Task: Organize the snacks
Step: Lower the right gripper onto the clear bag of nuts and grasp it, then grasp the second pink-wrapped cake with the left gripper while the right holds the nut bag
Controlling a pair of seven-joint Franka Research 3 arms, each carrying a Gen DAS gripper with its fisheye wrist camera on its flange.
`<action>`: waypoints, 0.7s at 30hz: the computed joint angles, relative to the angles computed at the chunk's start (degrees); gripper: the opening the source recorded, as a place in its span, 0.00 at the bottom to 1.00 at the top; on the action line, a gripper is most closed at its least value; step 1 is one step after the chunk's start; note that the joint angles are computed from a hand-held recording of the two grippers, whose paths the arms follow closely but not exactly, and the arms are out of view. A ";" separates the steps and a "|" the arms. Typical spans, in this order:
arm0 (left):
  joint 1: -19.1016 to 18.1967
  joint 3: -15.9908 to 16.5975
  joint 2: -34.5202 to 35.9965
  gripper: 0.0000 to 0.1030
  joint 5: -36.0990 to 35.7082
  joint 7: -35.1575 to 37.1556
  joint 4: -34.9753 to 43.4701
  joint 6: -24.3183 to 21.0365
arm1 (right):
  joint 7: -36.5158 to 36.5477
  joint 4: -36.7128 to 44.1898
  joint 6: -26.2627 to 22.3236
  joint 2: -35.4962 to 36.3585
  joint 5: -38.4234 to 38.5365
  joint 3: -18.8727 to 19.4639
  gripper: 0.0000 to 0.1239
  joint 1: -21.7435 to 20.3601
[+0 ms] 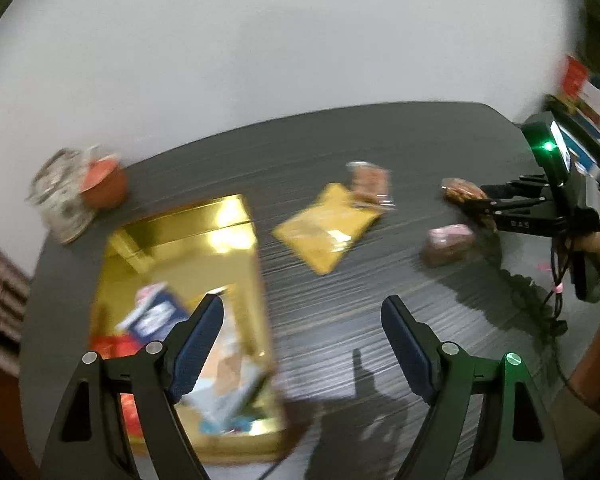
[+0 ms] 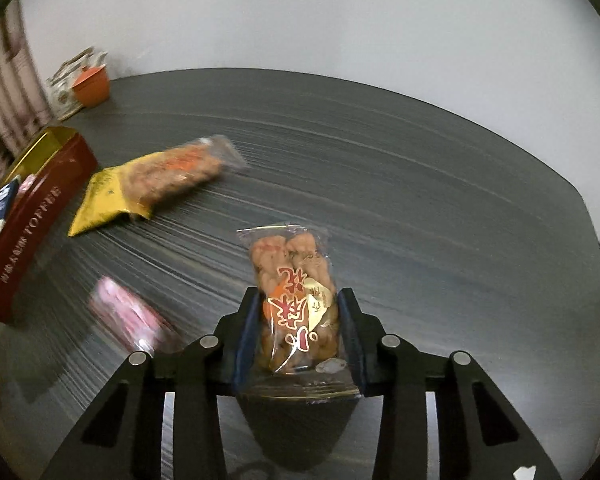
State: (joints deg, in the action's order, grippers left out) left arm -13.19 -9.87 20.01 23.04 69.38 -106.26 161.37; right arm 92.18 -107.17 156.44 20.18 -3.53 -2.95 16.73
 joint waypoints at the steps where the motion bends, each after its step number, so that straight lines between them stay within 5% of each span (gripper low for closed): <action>1: 0.83 -1.80 1.40 0.79 -1.91 2.54 1.40 -0.20 | 1.34 -1.64 1.19 -0.91 -0.52 -0.76 0.29 0.29; 9: 2.21 -8.65 10.92 0.79 -11.94 17.02 12.29 -4.17 | 16.55 -13.40 9.80 -7.60 -13.25 -6.72 0.29 2.57; 21: -1.42 -8.37 21.45 0.79 -17.35 27.14 27.63 -13.33 | 19.40 -16.88 12.94 -9.20 -14.94 -5.20 0.30 -0.34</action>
